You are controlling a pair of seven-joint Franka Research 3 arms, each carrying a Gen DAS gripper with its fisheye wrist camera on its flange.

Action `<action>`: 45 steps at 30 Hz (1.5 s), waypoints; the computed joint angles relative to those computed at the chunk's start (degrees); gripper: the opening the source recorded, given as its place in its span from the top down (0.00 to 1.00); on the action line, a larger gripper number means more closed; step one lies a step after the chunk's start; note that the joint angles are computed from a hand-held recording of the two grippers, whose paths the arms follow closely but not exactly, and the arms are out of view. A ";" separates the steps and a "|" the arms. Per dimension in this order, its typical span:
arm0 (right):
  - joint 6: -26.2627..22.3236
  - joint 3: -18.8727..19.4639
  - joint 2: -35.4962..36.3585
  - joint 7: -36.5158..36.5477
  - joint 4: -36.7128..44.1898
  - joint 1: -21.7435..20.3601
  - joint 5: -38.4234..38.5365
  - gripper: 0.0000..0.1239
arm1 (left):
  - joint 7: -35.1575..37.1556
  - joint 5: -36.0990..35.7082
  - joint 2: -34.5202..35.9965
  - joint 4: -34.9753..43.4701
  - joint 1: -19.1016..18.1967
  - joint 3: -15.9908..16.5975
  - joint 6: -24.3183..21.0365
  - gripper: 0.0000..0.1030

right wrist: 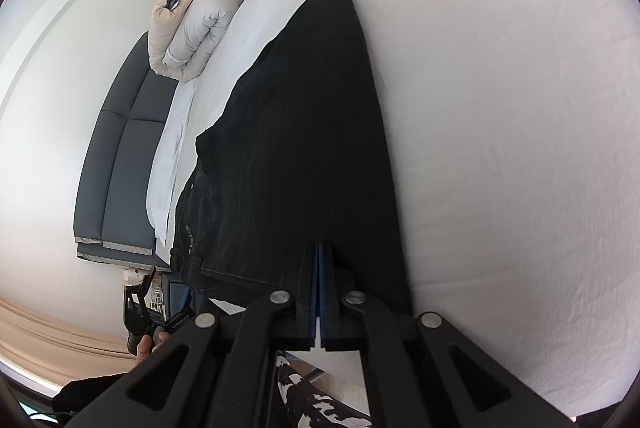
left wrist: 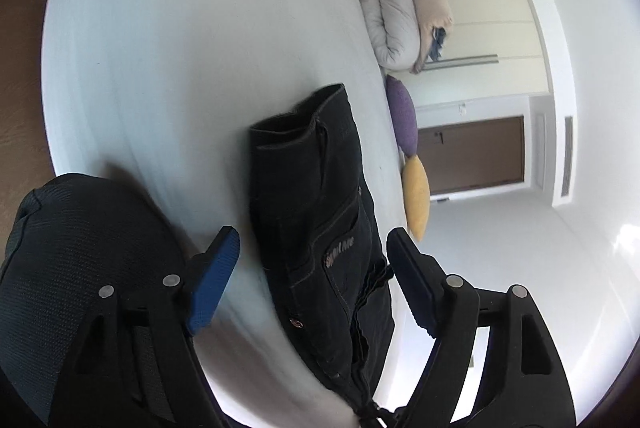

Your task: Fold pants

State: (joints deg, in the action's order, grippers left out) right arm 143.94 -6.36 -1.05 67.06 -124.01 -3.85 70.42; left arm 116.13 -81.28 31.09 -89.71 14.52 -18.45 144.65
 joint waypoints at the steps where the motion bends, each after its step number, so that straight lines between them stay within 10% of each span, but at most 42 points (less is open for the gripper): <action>1: -0.02 0.01 0.03 0.18 0.07 0.00 -0.29 1.00 | 0.18 -0.54 -0.10 -0.11 0.25 0.03 0.39 0.27; 23: 0.54 0.18 0.11 -0.46 0.04 0.13 0.72 1.00 | 3.05 -9.11 8.11 6.44 1.24 -3.00 -4.47 0.30; 30: 0.59 0.07 -0.11 -1.01 -0.24 0.12 1.25 1.00 | 1.01 -9.93 11.63 9.20 1.78 -3.86 -5.68 0.64; 45: -2.36 1.70 4.85 4.04 12.95 1.56 -9.43 0.98 | 1.97 0.82 12.04 13.44 0.86 -5.13 -2.29 0.87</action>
State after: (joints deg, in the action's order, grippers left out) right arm 141.58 -4.66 3.80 71.10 -111.05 -2.29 60.99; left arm 118.10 -80.45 43.13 -76.27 15.38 -23.58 142.36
